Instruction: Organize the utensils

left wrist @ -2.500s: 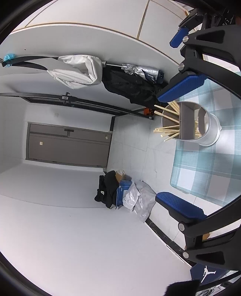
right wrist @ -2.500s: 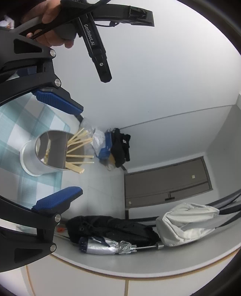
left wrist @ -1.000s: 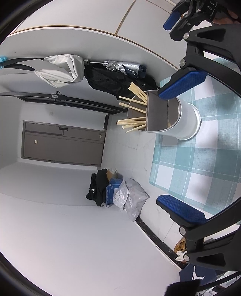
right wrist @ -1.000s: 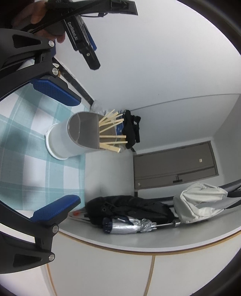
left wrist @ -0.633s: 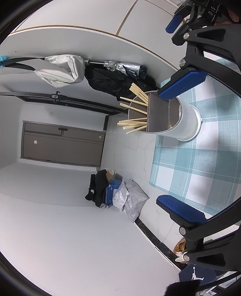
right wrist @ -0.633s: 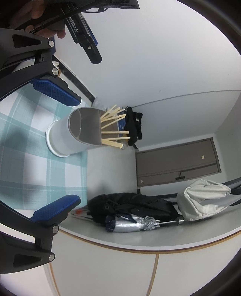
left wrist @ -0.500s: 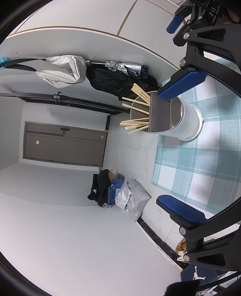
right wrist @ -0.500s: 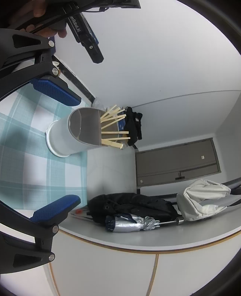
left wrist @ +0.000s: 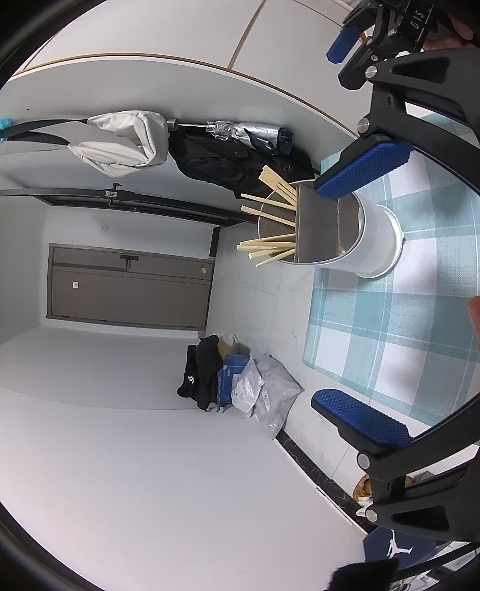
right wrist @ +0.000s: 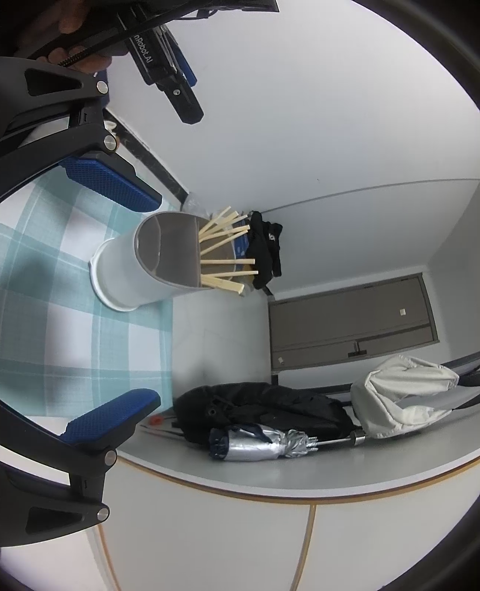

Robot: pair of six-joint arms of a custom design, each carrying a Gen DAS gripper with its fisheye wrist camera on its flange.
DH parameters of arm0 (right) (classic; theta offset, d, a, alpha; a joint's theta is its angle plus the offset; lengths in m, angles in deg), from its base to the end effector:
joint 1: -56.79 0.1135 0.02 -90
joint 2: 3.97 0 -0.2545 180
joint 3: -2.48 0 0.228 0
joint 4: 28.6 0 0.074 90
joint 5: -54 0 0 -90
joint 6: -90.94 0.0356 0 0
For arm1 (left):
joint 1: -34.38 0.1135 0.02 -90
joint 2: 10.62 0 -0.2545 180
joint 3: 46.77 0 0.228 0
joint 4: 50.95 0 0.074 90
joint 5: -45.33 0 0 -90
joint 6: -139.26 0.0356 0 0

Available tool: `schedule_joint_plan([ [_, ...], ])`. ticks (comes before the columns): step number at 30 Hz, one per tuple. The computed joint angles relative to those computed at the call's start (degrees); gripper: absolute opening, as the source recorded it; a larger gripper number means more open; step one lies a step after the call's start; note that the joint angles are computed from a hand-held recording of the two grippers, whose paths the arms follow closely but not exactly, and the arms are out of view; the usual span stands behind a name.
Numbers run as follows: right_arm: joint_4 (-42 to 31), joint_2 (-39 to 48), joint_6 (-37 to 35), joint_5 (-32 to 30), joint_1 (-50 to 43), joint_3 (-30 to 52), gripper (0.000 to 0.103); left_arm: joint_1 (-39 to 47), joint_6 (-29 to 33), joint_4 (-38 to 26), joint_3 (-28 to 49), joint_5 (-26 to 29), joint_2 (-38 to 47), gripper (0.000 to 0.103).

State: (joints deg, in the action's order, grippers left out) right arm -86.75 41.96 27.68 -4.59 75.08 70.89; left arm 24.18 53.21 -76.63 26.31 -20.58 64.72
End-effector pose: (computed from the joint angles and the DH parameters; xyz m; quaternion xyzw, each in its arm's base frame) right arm 0.1373 0.0258 0.3227 0.1863 0.8450 -0.0542 0.4982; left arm 0.2705 -0.0634 0.3008 0.2100 0.8184 -0.2060 0.4936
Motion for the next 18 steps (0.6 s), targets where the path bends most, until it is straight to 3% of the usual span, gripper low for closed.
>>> schedule_joint_plan([
  [18, -1.2, 0.3, 1.2, 2.0, 1.1, 0.2, 0.097, 0.6, -0.7, 0.1, -0.2, 0.5, 0.2, 0.102],
])
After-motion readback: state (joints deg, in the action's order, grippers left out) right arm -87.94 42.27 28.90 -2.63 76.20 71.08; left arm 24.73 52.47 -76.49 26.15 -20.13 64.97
